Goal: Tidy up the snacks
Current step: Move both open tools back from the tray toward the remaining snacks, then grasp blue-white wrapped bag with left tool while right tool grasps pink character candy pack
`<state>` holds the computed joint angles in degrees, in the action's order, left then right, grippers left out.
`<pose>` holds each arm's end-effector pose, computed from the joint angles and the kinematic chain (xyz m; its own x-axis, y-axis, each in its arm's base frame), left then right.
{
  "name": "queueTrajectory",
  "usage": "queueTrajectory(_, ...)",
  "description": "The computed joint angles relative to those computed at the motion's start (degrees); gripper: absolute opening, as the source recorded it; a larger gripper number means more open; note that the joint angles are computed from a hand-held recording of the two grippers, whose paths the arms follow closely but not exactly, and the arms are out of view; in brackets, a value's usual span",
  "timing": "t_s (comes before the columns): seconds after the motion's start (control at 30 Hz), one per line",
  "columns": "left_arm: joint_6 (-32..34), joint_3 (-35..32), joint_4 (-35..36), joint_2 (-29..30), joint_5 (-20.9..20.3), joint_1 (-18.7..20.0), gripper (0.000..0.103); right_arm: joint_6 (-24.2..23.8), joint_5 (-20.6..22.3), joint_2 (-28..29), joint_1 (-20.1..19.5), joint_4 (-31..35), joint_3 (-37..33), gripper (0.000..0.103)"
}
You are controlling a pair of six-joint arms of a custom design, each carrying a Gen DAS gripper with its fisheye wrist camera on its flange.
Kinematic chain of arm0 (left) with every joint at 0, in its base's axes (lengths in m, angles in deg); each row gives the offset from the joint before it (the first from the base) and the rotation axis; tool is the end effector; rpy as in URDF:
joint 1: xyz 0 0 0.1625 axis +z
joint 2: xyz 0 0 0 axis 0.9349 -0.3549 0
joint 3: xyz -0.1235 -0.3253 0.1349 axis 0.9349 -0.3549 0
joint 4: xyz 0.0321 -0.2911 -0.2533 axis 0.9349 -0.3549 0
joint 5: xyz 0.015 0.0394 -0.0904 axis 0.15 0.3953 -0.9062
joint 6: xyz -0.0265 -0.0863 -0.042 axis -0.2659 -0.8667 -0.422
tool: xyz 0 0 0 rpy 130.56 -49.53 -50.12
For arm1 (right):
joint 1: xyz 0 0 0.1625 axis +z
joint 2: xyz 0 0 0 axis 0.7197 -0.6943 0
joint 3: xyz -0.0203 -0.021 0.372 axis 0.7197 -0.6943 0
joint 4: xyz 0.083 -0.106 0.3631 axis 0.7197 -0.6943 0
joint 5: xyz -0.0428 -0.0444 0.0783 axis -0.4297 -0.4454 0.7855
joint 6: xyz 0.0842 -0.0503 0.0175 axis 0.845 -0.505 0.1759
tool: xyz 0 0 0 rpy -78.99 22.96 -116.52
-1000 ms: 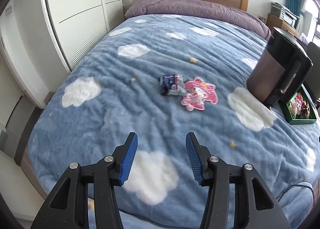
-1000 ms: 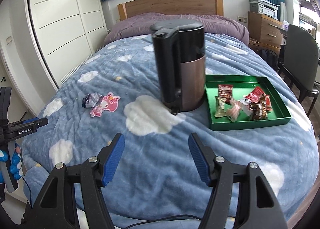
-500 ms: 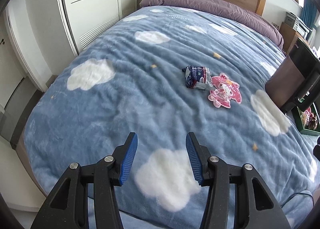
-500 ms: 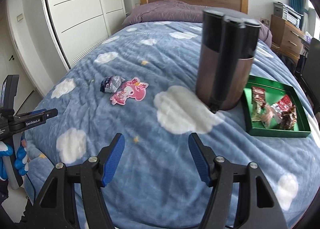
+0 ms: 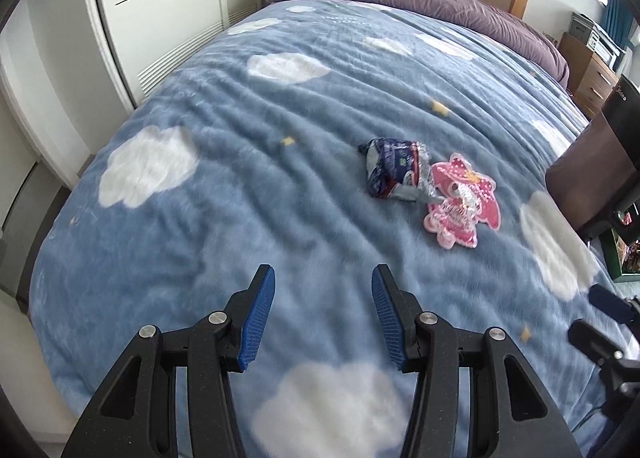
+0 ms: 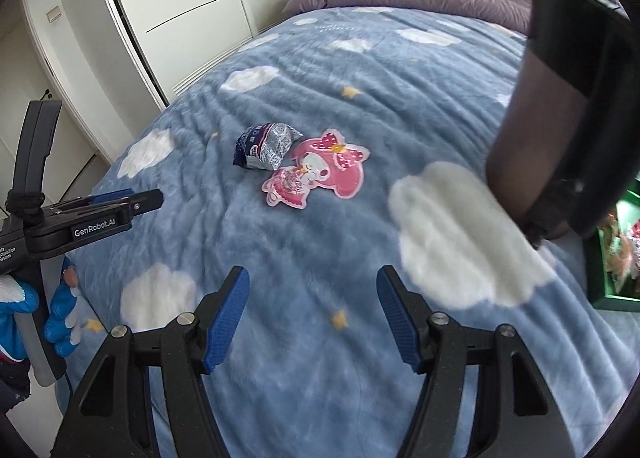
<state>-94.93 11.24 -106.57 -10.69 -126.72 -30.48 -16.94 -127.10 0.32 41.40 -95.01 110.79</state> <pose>-0.3866 -0.5787 0.0249 -0.7288 0.0530 -0.6827 0.3981 0.8440 -0.3594 0.0758 -0.5025 0.3685 -0.8151 -0.2016 0.5431 -0.4408 0.8241 -0.3558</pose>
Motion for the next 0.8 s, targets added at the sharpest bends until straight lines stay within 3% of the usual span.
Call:
queueTrajectory(0.4,10.42,-19.37,-0.46,12.17,-4.96,4.2,0.047,3.69,4.84,10.19,-4.21,2.43,-9.44,0.103)
queueTrajectory(0.8,15.46,-32.29,3.39,20.28,-7.89,6.57,0.049,6.82,10.75,17.37,-7.89,8.08,-19.56,0.103)
